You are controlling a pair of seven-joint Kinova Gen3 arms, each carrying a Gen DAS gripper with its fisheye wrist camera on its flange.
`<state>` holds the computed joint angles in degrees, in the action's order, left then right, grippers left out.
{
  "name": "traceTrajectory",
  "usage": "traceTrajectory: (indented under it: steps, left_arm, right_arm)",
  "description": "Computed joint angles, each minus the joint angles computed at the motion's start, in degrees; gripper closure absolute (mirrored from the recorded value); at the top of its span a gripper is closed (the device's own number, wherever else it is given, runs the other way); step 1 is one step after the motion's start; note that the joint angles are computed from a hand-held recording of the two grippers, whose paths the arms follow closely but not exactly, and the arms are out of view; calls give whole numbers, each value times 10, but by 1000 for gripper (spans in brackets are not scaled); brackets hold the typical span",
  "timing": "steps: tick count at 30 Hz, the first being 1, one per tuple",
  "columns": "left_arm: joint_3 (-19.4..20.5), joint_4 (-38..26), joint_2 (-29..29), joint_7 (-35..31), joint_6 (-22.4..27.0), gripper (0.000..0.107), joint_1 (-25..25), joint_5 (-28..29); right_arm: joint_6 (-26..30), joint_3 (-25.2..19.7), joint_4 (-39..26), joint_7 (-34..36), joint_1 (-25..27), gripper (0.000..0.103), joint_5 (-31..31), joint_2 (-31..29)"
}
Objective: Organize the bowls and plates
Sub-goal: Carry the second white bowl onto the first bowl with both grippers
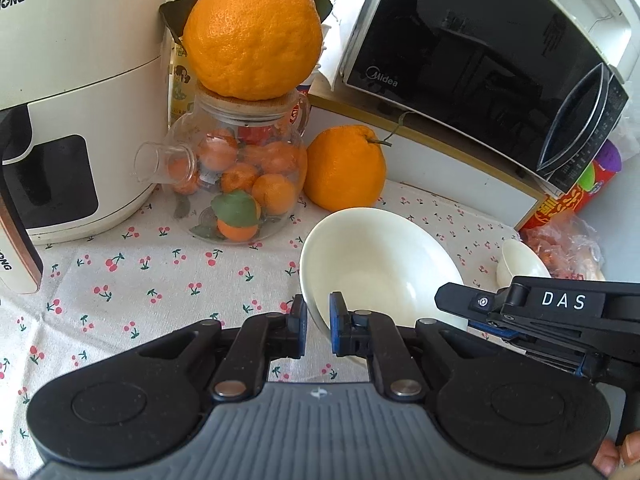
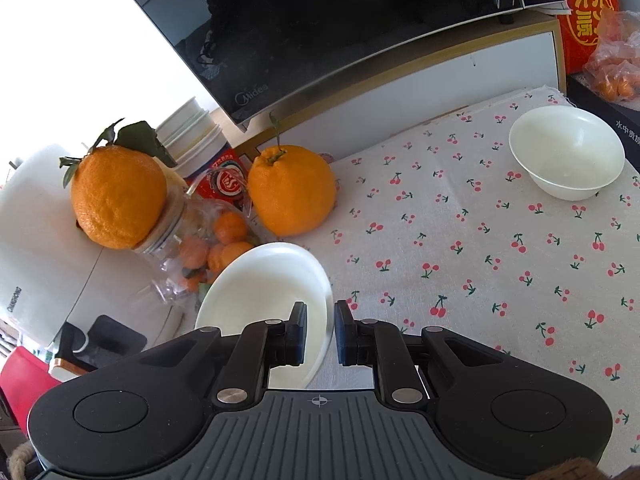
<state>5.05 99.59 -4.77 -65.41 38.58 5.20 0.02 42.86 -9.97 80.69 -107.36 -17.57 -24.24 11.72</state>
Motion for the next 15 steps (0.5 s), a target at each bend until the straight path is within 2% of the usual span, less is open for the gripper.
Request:
traceTrajectory:
  steps: [9,15]
  left_arm:
    - [-19,8,-33,-64,27,97,0,64]
    - [-36,14,-55,-120,52,98,-2,101]
  right_arm:
    - [38,3,7,18,10,88,-23,-32]
    - [62,7,22,46,20,86,-59,-53]
